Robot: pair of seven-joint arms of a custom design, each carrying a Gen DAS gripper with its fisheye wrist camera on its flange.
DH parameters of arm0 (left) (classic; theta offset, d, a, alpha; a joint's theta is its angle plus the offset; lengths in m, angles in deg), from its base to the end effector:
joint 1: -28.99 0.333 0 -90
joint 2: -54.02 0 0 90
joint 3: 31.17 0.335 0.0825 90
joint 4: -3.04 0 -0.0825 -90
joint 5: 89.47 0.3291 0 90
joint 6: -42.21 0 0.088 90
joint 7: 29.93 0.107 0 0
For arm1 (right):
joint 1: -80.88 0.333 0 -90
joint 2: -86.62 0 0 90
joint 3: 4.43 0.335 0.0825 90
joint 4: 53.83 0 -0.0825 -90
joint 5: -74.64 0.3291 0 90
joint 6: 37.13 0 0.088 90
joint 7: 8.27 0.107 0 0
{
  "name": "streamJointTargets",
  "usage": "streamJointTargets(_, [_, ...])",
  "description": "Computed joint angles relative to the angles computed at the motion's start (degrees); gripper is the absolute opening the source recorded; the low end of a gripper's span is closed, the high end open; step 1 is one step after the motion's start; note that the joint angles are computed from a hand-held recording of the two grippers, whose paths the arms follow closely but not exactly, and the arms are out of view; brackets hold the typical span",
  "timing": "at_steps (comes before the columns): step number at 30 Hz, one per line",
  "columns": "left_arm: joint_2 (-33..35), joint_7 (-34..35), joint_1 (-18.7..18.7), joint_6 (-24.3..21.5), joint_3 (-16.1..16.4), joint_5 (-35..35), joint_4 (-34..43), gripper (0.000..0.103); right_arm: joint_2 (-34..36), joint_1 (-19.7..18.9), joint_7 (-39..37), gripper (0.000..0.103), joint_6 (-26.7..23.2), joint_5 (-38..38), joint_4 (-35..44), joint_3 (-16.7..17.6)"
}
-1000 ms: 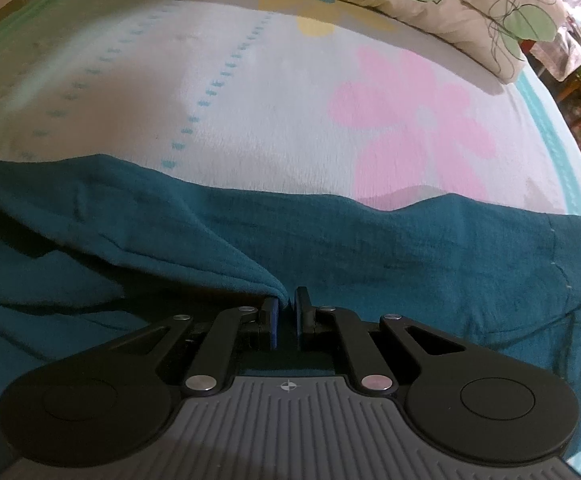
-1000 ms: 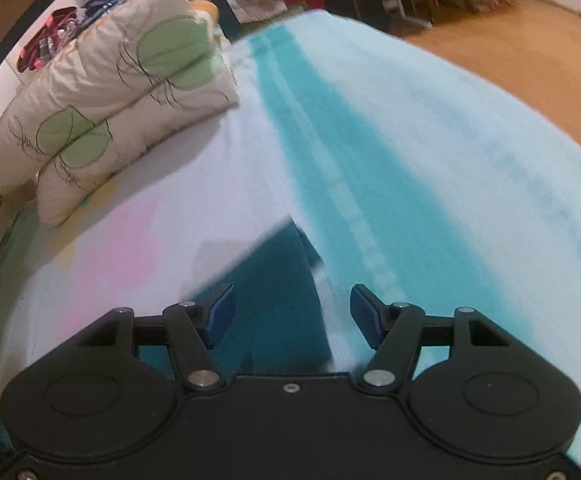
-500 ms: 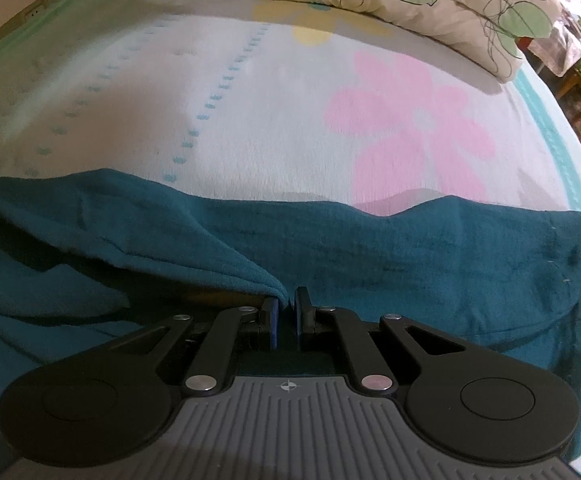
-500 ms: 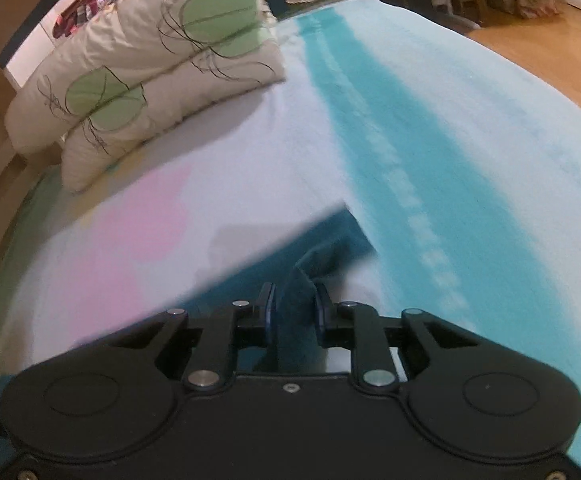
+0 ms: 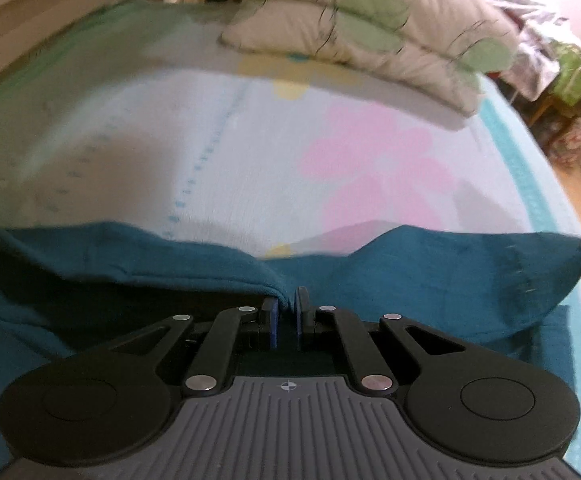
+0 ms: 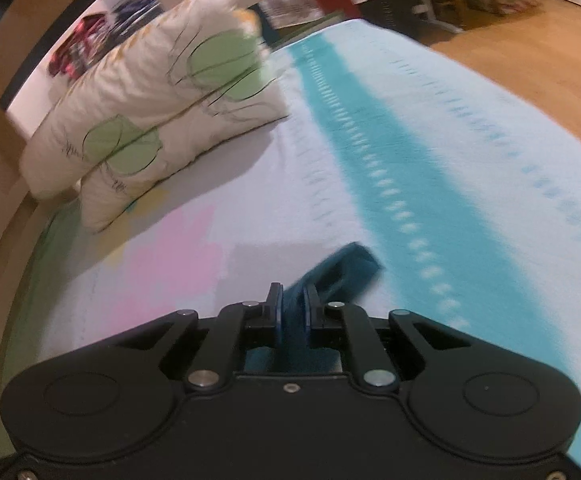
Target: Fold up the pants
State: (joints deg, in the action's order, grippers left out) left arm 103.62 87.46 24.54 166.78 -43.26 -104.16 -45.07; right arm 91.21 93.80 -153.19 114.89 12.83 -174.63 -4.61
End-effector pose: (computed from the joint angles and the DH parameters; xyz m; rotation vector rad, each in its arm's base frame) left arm 0.7563 -0.1516 0.4787 -1.3944 2.5167 -0.8951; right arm 0.5246 0.1435 0.4689 -0.5706 2.3516 -0.6048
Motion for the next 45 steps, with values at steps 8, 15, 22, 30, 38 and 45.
streamJointTargets(8, [-13.72,9.06,5.05,4.78,-1.28,-6.24,-21.86,0.008,-8.63,1.47,1.11,0.027,-8.92,4.42,-4.48,4.65])
streamJointTargets(15, [-10.9,5.13,1.42,4.34,2.24,-0.75,-21.73,0.008,-1.02,1.63,2.71,0.05,-1.15,5.94,-8.01,3.67])
streamJointTargets(22, [-11.34,8.31,1.45,8.67,1.2,-0.56,-24.76,0.008,2.72,3.75,18.37,0.051,2.78,-7.94,-9.07,0.58])
streamJointTargets(30, [-12.75,9.78,2.14,11.08,1.12,-1.14,-28.37,0.008,3.3,3.75,19.27,0.011,4.56,-12.86,-8.92,0.78])
streamJointTargets(38, [-19.59,17.09,5.79,16.4,-1.36,-7.0,-37.12,0.008,-6.94,6.66,9.44,0.009,-8.06,-2.26,-10.72,5.37])
streamJointTargets(45, [-24.22,24.32,6.3,17.57,-0.34,-9.75,-45.6,0.008,-11.76,8.62,7.46,0.009,-15.73,9.54,-13.28,9.75])
